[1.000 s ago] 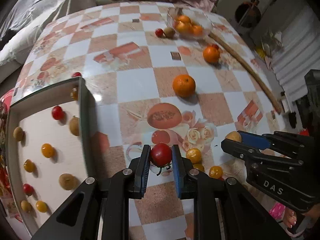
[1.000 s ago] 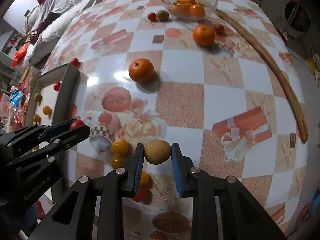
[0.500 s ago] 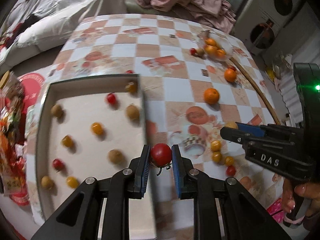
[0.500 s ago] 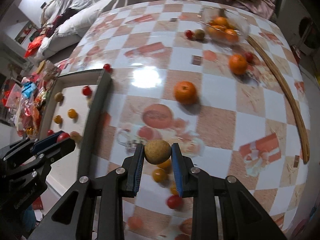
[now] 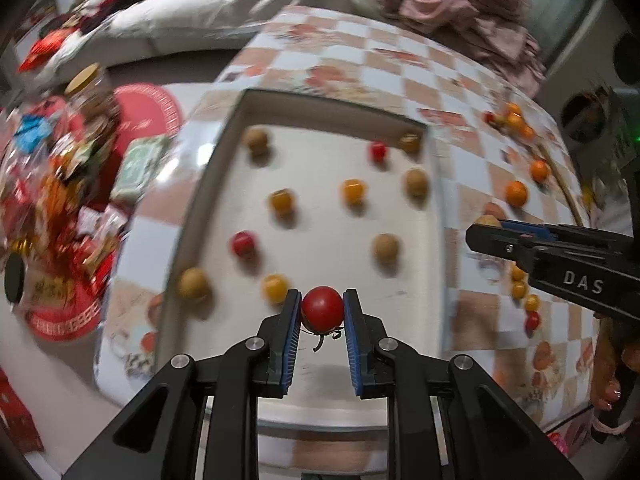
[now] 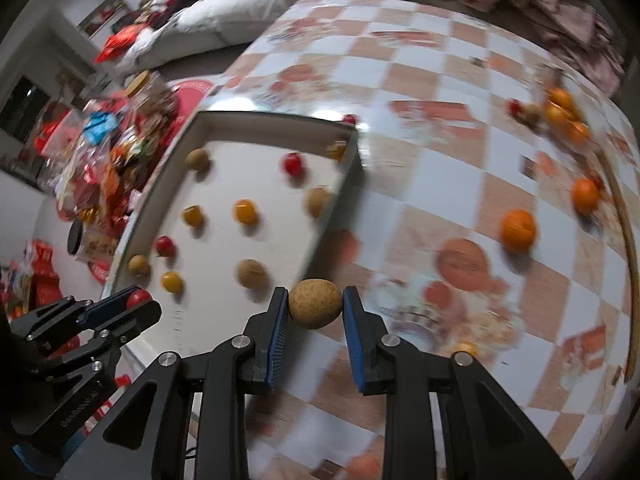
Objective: Organize fruits
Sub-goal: 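Carry both fruits into the white tray and open both grippers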
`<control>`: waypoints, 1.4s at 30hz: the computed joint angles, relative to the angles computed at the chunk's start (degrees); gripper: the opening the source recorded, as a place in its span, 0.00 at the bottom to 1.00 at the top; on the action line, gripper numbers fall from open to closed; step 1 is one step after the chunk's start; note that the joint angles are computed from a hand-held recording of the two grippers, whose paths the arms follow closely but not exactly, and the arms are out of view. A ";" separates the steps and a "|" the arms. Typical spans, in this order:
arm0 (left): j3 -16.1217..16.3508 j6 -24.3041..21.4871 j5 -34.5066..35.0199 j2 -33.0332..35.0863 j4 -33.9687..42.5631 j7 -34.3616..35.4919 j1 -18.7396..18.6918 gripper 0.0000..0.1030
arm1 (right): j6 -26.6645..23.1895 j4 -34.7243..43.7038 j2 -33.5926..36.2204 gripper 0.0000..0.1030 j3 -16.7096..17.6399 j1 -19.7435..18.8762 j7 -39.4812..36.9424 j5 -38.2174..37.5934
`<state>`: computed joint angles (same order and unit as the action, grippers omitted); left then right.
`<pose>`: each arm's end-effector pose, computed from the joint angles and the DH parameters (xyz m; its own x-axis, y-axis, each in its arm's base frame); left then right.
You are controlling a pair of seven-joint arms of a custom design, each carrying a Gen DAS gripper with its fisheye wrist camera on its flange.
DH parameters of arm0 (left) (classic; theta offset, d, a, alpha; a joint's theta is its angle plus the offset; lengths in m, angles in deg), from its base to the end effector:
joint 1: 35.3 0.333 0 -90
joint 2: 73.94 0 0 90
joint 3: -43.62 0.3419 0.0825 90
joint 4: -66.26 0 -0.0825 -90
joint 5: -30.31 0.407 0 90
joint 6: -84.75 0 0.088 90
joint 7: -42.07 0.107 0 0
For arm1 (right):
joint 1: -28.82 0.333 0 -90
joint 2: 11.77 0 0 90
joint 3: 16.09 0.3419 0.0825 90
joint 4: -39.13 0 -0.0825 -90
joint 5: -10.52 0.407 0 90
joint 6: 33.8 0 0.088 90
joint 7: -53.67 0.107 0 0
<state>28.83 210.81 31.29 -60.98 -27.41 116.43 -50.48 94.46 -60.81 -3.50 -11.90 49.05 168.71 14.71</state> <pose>0.6042 -0.3288 0.5432 -0.2577 -0.9573 0.1308 -0.9262 0.2061 -0.3158 0.6035 0.2734 0.5407 -0.0166 -0.9761 -0.2168 -0.9582 0.0774 -0.2753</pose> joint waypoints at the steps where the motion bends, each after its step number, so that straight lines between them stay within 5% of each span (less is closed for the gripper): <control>1: 0.33 0.28 0.17 -0.53 -1.01 -0.54 0.25 0.22 | -0.34 1.52 1.29 0.29 0.34 0.19 -0.71 0.49; 22: 1.27 1.84 2.87 -0.48 -6.86 -4.03 1.95 0.22 | -8.46 22.41 18.99 0.29 -0.84 6.13 -7.47 -2.07; 42: 1.06 -0.62 4.97 -0.58 -6.28 -1.18 1.44 0.23 | -8.78 23.91 20.94 0.37 -1.48 7.31 -8.74 -3.62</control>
<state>29.89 210.19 36.26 -61.56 -33.69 115.25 -49.03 85.68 -36.90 17.45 -13.37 56.36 159.97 11.08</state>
